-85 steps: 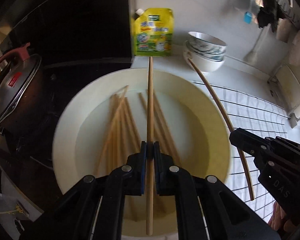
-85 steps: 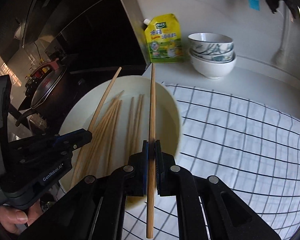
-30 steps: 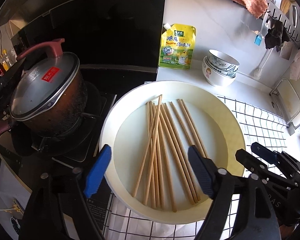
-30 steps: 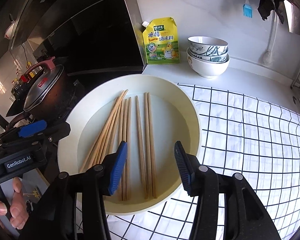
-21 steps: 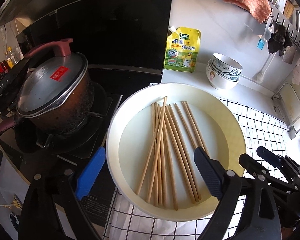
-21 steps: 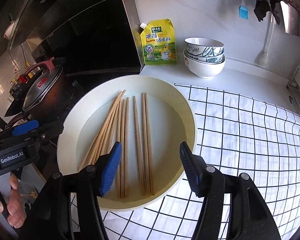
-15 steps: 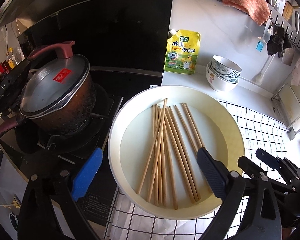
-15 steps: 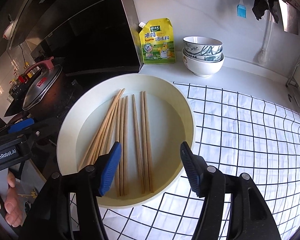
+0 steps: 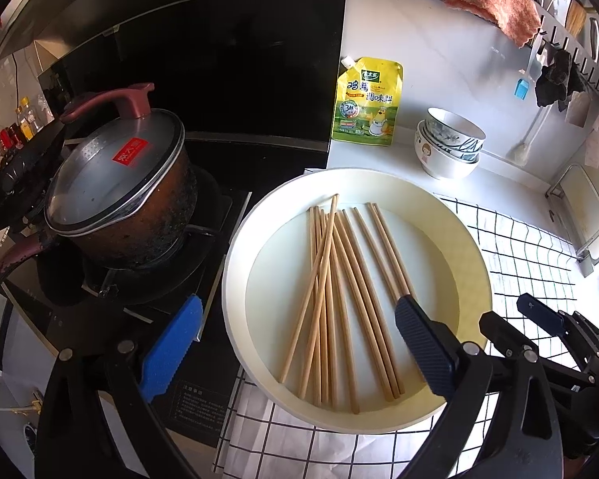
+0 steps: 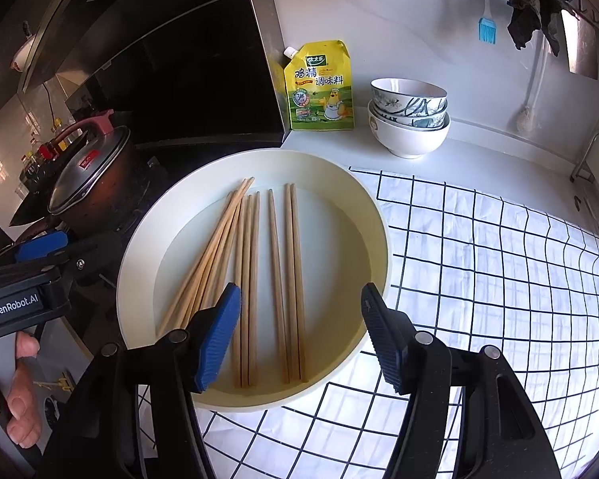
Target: Organize utensils
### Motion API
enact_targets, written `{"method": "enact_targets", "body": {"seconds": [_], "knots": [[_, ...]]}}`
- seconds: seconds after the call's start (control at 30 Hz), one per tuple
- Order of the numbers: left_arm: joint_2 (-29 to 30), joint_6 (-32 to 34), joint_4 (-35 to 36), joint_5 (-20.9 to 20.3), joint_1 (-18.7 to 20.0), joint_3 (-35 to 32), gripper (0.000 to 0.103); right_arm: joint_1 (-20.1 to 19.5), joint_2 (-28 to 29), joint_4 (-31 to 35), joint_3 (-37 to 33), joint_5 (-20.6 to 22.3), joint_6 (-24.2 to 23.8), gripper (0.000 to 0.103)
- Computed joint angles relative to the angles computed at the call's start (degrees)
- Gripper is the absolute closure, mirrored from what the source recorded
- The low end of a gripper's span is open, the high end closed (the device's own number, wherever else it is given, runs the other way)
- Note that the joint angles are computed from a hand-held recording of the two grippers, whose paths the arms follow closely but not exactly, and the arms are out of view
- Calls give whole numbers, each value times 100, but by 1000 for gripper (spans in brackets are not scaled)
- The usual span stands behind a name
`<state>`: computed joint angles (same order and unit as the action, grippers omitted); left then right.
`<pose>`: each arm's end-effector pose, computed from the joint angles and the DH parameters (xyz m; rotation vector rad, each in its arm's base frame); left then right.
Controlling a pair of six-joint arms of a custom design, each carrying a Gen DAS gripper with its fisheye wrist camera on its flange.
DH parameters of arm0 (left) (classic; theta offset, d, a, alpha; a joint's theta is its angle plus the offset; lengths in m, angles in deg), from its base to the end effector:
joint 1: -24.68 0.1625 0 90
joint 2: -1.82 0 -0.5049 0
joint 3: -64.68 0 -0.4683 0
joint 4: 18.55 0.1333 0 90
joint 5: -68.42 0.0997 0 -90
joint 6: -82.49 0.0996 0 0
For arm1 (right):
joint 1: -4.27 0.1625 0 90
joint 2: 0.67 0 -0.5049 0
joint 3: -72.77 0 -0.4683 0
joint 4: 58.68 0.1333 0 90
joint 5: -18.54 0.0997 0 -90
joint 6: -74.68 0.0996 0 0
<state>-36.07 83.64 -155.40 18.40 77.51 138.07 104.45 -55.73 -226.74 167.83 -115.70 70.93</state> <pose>-0.3820 -0.8304 0.1454 0.7319 2.3805 -0.5151 0.1990 -0.7470 0.2807 -0.0408 -2.3031 0.8376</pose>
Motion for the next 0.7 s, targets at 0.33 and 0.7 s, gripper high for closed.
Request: {"method": "enact_targets", "body": {"seconds": [0.33,0.7], "knots": [[-14,-6,-26,94,-5,16,7,17,-3,-33,15,1,-54,43],[-29,1,-57,164,-11,44,7,45,23,-60,5,-28,-129,43]]}}
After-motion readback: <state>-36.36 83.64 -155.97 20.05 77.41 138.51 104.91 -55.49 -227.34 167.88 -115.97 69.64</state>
